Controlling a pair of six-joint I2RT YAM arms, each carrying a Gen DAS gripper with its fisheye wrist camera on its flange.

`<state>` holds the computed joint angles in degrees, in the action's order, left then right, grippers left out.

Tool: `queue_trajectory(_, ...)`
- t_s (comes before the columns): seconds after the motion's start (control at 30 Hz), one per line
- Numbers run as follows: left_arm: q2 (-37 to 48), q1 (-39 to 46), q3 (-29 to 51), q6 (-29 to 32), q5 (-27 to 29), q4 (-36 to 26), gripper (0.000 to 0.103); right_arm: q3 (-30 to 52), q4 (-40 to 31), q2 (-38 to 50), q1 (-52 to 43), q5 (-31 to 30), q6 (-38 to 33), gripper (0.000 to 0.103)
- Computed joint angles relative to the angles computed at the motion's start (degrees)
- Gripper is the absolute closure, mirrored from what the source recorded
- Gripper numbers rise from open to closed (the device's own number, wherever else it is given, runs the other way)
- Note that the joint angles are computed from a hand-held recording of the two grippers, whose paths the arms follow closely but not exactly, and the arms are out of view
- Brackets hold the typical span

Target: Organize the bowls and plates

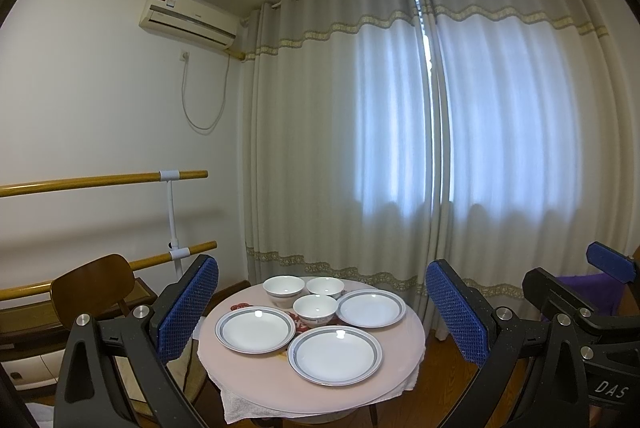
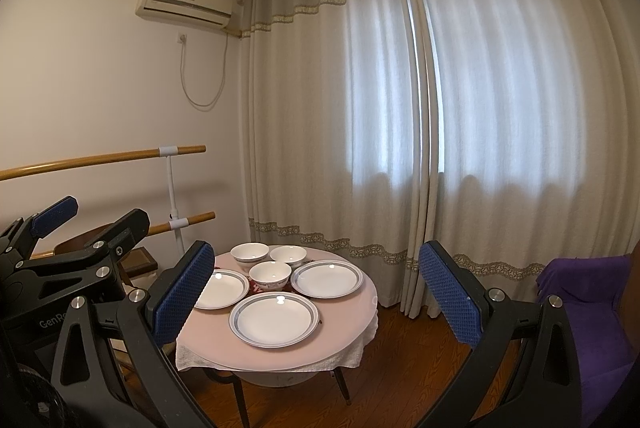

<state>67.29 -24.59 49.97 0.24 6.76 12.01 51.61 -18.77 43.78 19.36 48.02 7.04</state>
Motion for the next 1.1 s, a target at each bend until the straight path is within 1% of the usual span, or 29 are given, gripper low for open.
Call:
queue_trajectory(0.4, 0.16, -0.08, 0.02, 0.28, -0.27, -0.07, 0.001, -0.34, 0.23, 0.05, 0.08, 0.14, 0.21, 0.000)
queue_trajectory(0.47, 0.76, -0.18, 0.34, 0.49, -0.67, -0.12, 0.001, -0.10, -0.48, -0.17, -0.80, -0.90, 0.46, 0.000)
queue_trajectory(0.57, 2.60, -0.38, 1.11, 0.57, -1.41, 0.27, 0.001, -0.36, -0.02, 0.38, -3.55, -3.99, 0.64, 0.000)
queue_trajectory(0.7, 7.81, -0.65, 3.99, 0.77, -2.62, 0.61, 0.001, -1.27, 3.04, 3.47, -9.10, -10.75, 0.63, 0.000)
queue_trajectory(0.77, 11.30, -0.85, 6.12, 0.84, -3.22, 1.10, 0.001, -1.59, 5.44, 6.65, -12.99, -15.46, 0.54, 0.000)
queue_trajectory(0.9, 21.46, -1.45, 11.95, 1.18, -4.33, 3.80, 0.001, -2.16, 11.82, 14.50, -20.35, -24.71, -0.58, 0.000)
queue_trajectory(0.97, 27.81, -1.67, 16.67, 1.38, -4.42, 4.56, 0.001, -2.10, 16.40, 20.13, -24.01, -29.43, -1.00, 0.000)
queue_trajectory(1.03, 33.48, -1.85, 22.17, 1.00, -4.83, 3.09, 0.001, -1.83, 20.92, 25.60, -26.57, -32.91, -1.19, 0.000)
queue_trajectory(1.1, 40.37, -1.75, 30.19, 0.32, -4.70, 0.23, 0.001, -0.18, 25.46, 32.05, -29.48, -37.46, -1.03, 0.000)
